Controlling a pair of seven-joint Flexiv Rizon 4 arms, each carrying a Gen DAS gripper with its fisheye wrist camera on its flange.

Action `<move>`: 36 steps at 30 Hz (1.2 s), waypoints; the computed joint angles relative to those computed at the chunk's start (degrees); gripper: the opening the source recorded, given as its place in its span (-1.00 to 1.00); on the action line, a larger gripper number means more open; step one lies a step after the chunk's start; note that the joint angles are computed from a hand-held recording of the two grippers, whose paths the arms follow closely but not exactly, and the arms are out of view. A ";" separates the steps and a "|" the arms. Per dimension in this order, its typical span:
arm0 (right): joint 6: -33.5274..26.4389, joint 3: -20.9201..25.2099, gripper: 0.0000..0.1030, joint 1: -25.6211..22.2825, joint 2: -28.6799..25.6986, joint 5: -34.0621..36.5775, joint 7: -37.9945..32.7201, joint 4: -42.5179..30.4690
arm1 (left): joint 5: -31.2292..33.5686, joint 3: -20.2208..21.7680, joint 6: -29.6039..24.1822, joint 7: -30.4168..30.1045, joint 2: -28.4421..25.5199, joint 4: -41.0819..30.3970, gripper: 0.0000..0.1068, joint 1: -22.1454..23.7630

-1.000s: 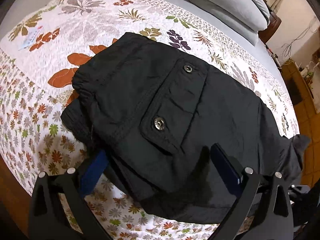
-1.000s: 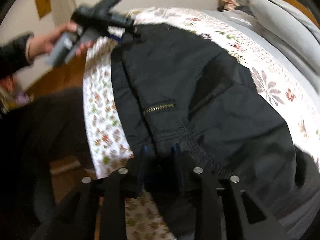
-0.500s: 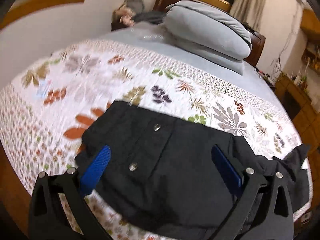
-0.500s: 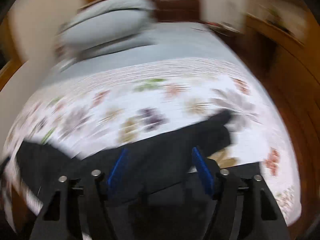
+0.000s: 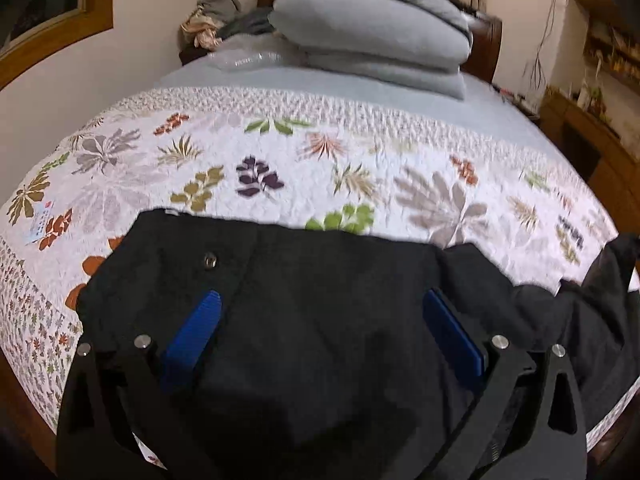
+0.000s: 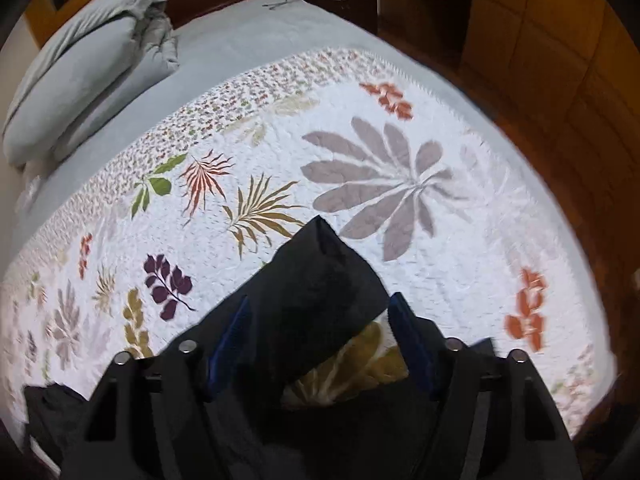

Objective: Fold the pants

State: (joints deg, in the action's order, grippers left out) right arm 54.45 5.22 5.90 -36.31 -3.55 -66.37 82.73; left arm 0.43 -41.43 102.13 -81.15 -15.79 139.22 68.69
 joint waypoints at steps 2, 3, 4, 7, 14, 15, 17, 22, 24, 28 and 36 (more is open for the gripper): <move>-1.27 2.23 -0.41 -1.51 -1.95 3.04 -1.36 -2.55 | -0.19 2.50 -0.56 0.71 -0.28 -0.13 0.88 -1.65; -2.10 2.65 -0.63 -1.72 -2.62 3.98 -1.42 -3.44 | -0.54 4.78 -0.69 1.12 -0.60 -0.29 0.88 -3.42; -2.04 2.52 -0.70 -1.46 -3.12 4.17 -1.44 -3.73 | -0.82 5.42 -0.77 1.55 -0.95 -0.27 0.88 -3.76; 0.29 1.34 -0.82 -0.20 -2.70 2.78 -1.93 -2.26 | -2.44 13.07 -2.46 3.05 -1.42 -1.36 0.60 -10.62; 11.46 2.51 -0.85 -1.70 5.68 3.48 -5.07 9.00 | -4.59 11.41 -2.17 8.33 -1.69 -0.07 0.25 -9.53; 13.61 3.60 -0.85 -2.92 7.81 5.12 -6.07 11.39 | -4.78 10.45 -2.26 8.62 -1.61 0.22 0.25 -8.67; 16.32 5.30 -0.86 -4.91 11.03 7.95 -8.17 14.85 | -4.98 9.74 -1.96 9.01 -1.48 0.67 0.25 -8.06; 19.37 13.20 -0.86 -14.54 19.21 24.17 -22.07 22.05 | -4.59 7.45 -2.05 9.18 -0.58 1.94 0.30 -6.03; 19.06 14.67 -0.86 -17.35 21.35 30.68 -27.97 24.05 | -4.57 6.98 -2.28 9.52 -0.06 2.41 0.31 -5.65; 17.14 13.72 -0.86 -20.10 23.90 39.47 -34.31 28.80 | -5.49 6.63 -3.24 10.52 1.23 3.27 0.38 -5.60; 14.77 8.33 -0.85 -19.18 21.53 49.88 -38.13 33.15 | -11.36 3.35 -4.15 14.58 4.27 5.48 0.46 -3.80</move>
State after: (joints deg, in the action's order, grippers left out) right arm 69.23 13.55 -13.28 -14.78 46.33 -104.50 115.87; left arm -10.93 -38.08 97.97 -66.58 -11.52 144.71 64.89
